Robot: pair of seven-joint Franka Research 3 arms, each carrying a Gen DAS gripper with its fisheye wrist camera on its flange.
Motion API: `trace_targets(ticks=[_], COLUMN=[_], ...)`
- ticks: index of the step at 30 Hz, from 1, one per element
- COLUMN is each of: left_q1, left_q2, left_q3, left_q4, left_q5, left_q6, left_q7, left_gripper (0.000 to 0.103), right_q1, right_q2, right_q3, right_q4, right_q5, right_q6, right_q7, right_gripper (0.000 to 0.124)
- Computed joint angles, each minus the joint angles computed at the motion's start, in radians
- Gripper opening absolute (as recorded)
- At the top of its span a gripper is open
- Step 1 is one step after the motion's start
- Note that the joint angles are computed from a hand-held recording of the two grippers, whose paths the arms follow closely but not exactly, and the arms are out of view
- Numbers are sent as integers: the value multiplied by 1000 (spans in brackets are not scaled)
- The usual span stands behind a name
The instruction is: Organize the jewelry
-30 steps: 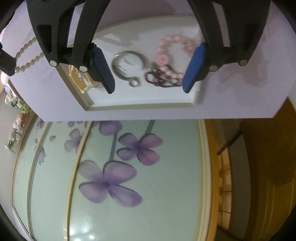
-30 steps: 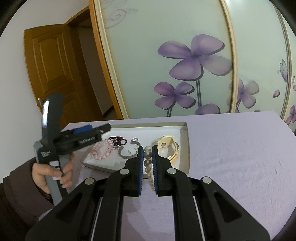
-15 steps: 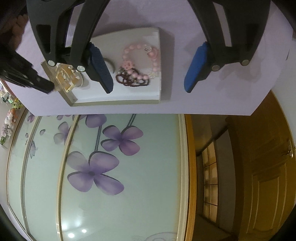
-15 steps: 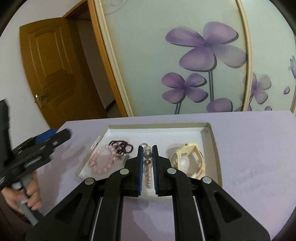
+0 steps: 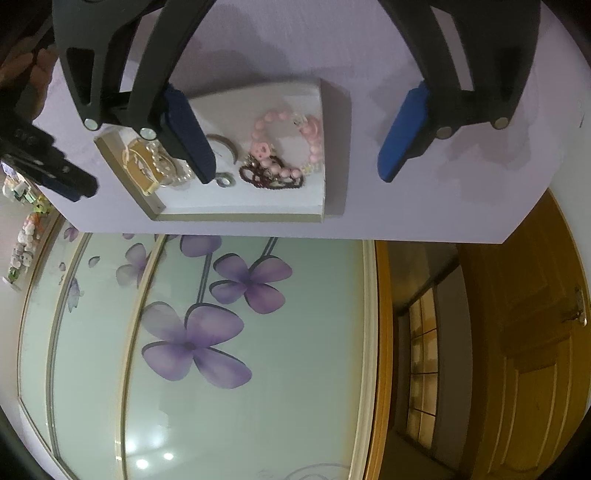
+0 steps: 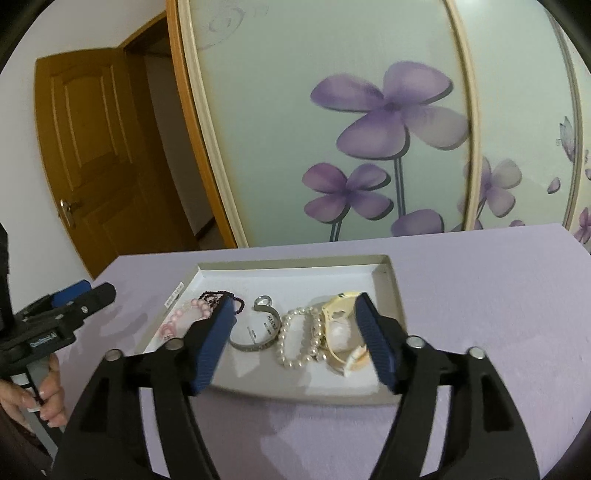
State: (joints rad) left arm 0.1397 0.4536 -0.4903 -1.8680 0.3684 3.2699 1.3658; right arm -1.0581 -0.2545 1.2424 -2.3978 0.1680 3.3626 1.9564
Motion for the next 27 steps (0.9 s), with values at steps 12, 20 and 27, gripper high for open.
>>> trace_targets(ticks=[12, 20, 27], left_q1=[25, -137, -186], left_q2=[-133, -205, -218], left_q3=[39, 215, 283], left_q4=[-223, -314, -347], left_q5=[90, 52, 91], left_q6=[184, 272, 316], left_q7=[-118, -149, -213], left_gripper=[101, 101, 101], right_q1=[238, 145, 148], right_q2=[-188, -381, -366], right_q3=[-152, -33, -33], right_q4=[-150, -160, -175], right_q5=[198, 166, 88], right_q6=[55, -19, -1], right_q7=[-39, 74, 161], right_gripper=[102, 102, 102])
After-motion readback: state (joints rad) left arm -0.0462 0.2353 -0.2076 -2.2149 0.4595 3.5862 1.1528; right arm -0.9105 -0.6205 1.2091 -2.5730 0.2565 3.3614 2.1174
